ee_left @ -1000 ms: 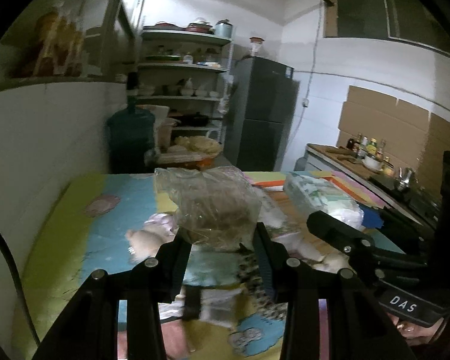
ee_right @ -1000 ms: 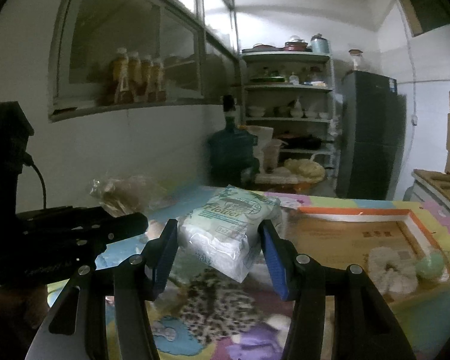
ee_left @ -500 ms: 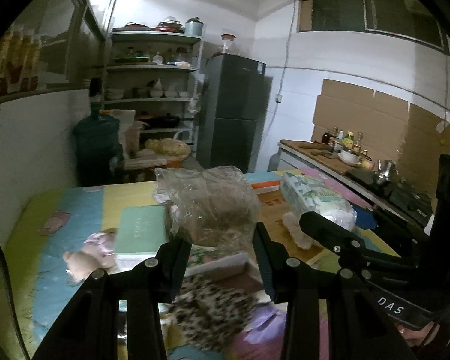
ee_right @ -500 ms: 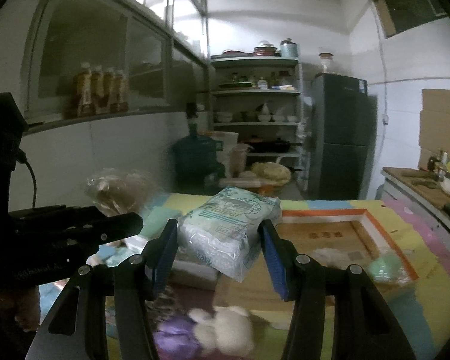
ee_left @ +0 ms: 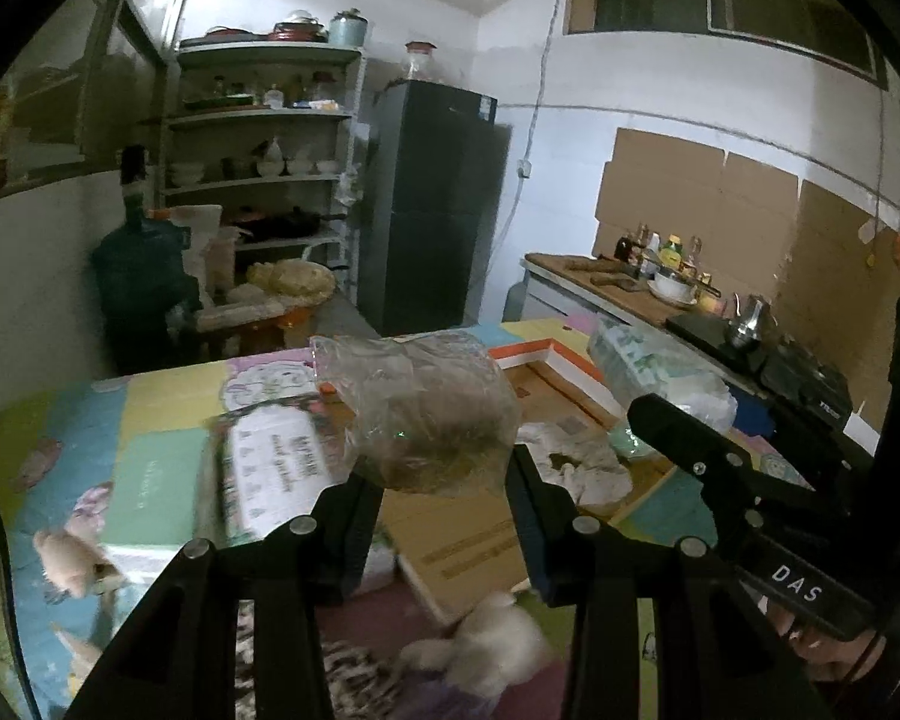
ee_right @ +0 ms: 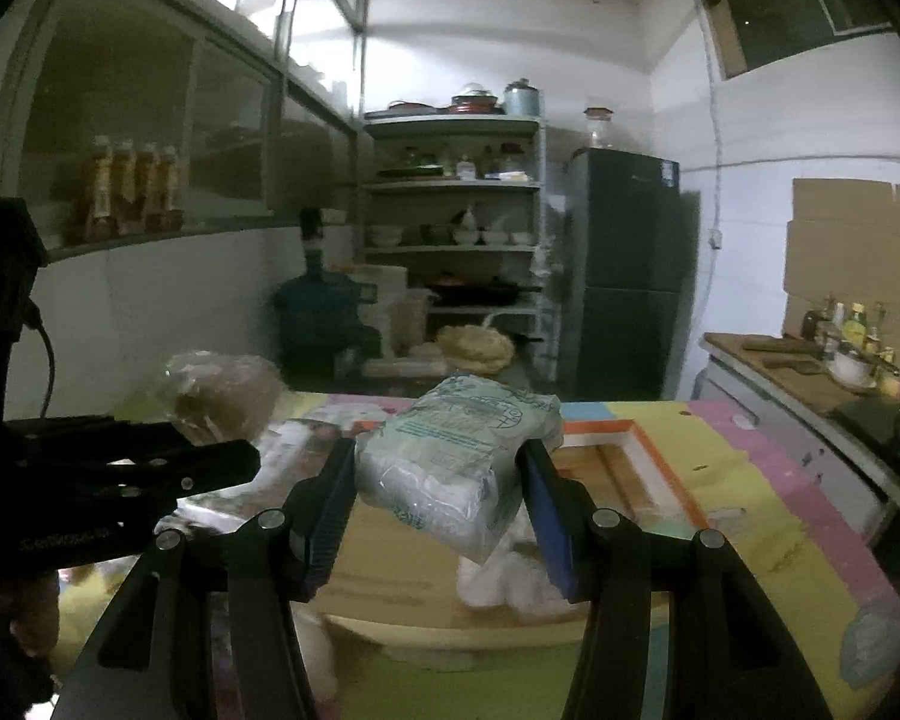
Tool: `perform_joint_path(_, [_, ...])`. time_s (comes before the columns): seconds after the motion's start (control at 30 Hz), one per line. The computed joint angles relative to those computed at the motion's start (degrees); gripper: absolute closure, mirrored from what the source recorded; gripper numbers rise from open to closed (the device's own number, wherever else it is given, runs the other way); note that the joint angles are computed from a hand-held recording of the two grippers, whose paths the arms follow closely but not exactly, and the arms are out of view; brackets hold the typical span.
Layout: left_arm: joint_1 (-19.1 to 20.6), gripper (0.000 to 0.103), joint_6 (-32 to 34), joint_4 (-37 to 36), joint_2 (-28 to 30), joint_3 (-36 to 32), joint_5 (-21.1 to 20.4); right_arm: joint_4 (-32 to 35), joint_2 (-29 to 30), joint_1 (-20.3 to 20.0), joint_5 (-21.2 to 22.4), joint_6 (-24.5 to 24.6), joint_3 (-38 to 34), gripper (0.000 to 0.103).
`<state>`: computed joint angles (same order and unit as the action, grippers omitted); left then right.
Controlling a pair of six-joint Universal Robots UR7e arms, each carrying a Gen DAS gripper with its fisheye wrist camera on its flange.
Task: Organize soft objects
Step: 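Carry the clear bag and tissue pack over the cardboard tray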
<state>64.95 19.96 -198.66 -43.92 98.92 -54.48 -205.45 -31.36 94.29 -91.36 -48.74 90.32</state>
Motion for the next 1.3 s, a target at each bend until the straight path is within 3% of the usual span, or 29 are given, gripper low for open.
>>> perform_joint_path(0.43, [0.3, 0.061, -1.8, 10.1, 8.0, -13.2, 0.5, 5.3, 0.1, -2.2, -1.5, -1.9, -6.8, 0.047])
perform_joint_path(0.97, [3.8, 0.061, -11.4, 32.9, 16.4, -31.9, 2.1, 28.6, 4.6, -3.8, -5.2, 0.1, -24.6, 0.047])
perform_joint_path(1.13, [4.9, 0.061, -16.2, 42.0, 18.3, -37.4, 0.7, 33.0, 7.2, -3.7, -7.2, -0.7, -29.8, 0.047])
perform_joint_path(1.3, [5.1, 0.061, -17.3, 44.6, 19.6, -39.9, 1.1, 35.5, 9.3, -3.5, -9.1, -1.7, -33.3, 0.047])
